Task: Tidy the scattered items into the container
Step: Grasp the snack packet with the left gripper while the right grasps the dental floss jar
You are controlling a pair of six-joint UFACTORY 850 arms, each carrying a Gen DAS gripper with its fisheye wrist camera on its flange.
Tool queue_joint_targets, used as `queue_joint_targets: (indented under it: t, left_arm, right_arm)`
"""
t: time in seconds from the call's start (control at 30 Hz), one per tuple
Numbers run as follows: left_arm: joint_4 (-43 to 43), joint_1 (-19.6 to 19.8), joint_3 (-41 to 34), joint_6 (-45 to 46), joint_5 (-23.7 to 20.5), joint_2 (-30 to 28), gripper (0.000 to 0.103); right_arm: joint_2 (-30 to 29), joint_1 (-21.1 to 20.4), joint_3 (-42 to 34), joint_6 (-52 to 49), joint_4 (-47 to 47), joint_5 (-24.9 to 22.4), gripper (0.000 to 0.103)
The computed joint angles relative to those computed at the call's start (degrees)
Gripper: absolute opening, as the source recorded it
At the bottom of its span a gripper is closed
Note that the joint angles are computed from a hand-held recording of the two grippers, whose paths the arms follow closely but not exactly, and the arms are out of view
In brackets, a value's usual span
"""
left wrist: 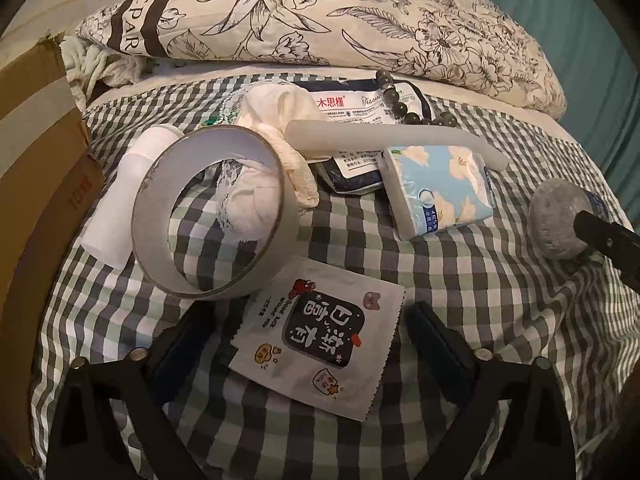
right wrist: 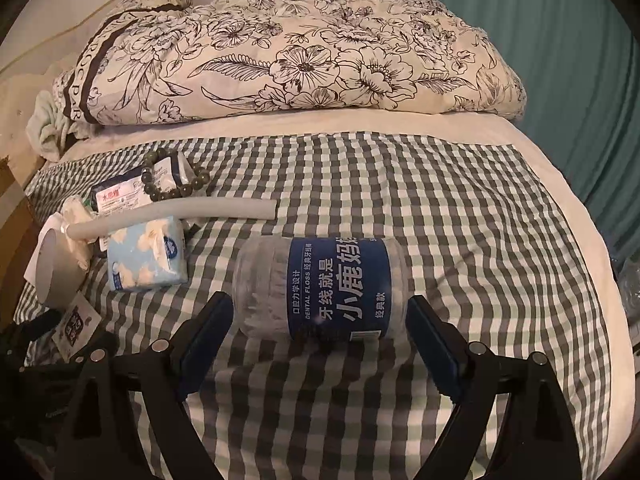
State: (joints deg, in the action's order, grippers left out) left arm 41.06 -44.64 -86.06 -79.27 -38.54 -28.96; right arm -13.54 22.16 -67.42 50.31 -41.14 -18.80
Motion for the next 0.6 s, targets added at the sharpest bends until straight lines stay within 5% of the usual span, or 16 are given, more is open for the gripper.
queue_joint_targets:
  t: [0.17, 0.33, 0.43, 0.6]
  left_arm:
    - [3.2, -0.2, 1.8, -3.5, 2.1, 1.3, 0.053]
    - [4.6, -0.3, 2.5, -4.7, 3.1, 1.6, 0.050]
    - [4.3, -0.2, 2.8, -4.6, 3.8, 1.9, 0.044]
    - [1.0, -0.6, 2.0, -0.7, 3.2, 2.3, 0.041]
  right_arm:
    - [0.1, 0.5, -0.1, 1.4, -2.4, -1.0, 0.089]
    - [2.1, -1.3, -0.5, -17.1, 12.2, 0.9, 0.089]
    - [1.8, -2.3, -3.7, -32.9, 20.4, -3.6, 0.089]
    - [-0.5, -1.0, -8.3, -43.5, 11.2, -10.9, 0.089]
